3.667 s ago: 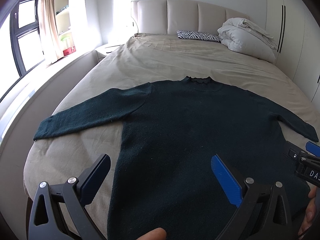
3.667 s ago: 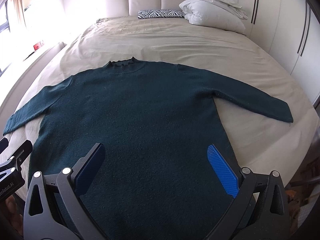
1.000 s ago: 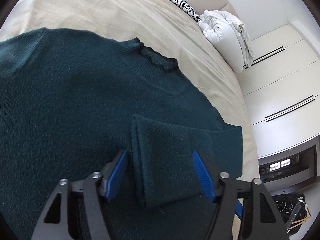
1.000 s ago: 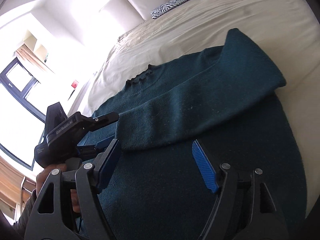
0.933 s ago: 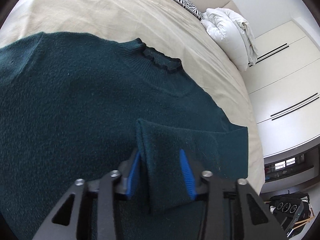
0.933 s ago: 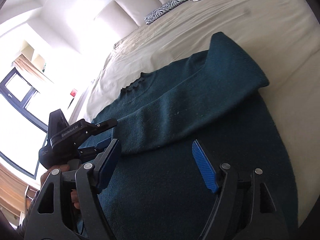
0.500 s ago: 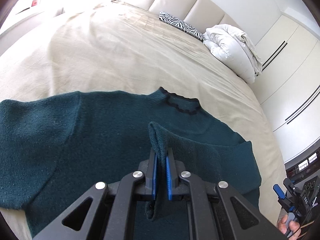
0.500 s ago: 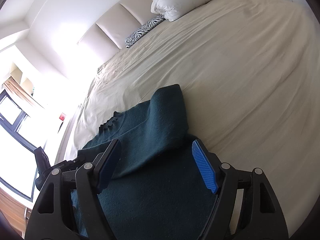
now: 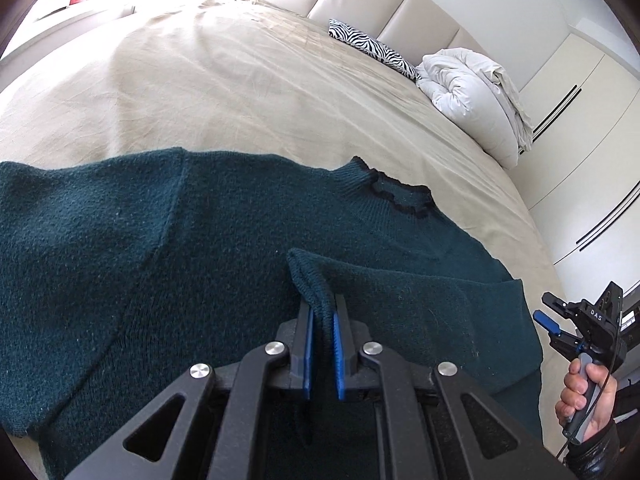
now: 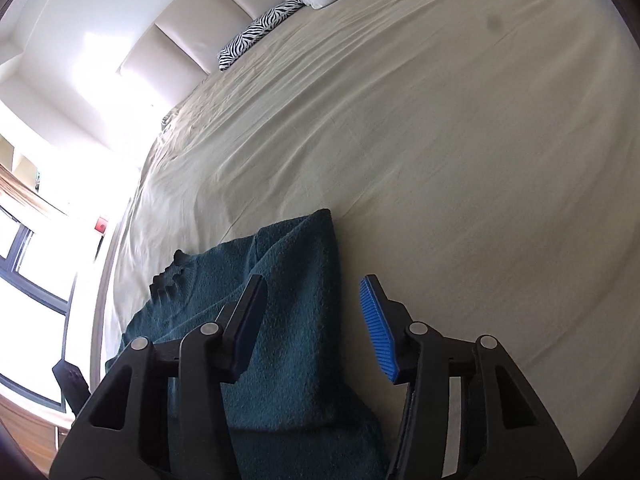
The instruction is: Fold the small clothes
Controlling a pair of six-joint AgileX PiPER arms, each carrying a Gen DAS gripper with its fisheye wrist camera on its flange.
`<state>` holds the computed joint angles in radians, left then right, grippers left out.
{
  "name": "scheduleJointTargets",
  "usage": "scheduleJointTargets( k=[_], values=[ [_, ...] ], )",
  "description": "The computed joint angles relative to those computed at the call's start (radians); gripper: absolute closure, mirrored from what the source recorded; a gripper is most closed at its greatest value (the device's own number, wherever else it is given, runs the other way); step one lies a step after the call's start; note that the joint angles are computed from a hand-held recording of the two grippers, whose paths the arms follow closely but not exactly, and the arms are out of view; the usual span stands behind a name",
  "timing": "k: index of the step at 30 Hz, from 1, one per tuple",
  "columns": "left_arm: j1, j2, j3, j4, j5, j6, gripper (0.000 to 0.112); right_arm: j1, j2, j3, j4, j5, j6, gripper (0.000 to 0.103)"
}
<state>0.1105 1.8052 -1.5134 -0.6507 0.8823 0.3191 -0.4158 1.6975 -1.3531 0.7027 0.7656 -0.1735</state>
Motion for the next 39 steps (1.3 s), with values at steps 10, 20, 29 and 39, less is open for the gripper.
scheduleJointTargets(
  k=[10, 20, 29, 39],
  values=[
    [0.019, -0.010, 0.068, -0.083, -0.048, 0.098, 0.100, 0.060, 0.253, -0.259, -0.151, 0.036, 0.148, 0.096],
    [0.044, -0.016, 0.117, -0.176, -0.058, 0.183, 0.100, 0.009, 0.204, -0.094, 0.039, -0.078, -0.046, 0.099],
    [0.049, -0.021, 0.127, -0.186, -0.064, 0.200, 0.100, 0.005, -0.122, 0.136, 0.062, -0.002, -0.120, 0.094],
    [0.046, -0.028, 0.131, -0.184, -0.068, 0.200, 0.099, 0.099, -0.105, 0.280, 0.120, -0.047, -0.064, 0.095]
  ],
)
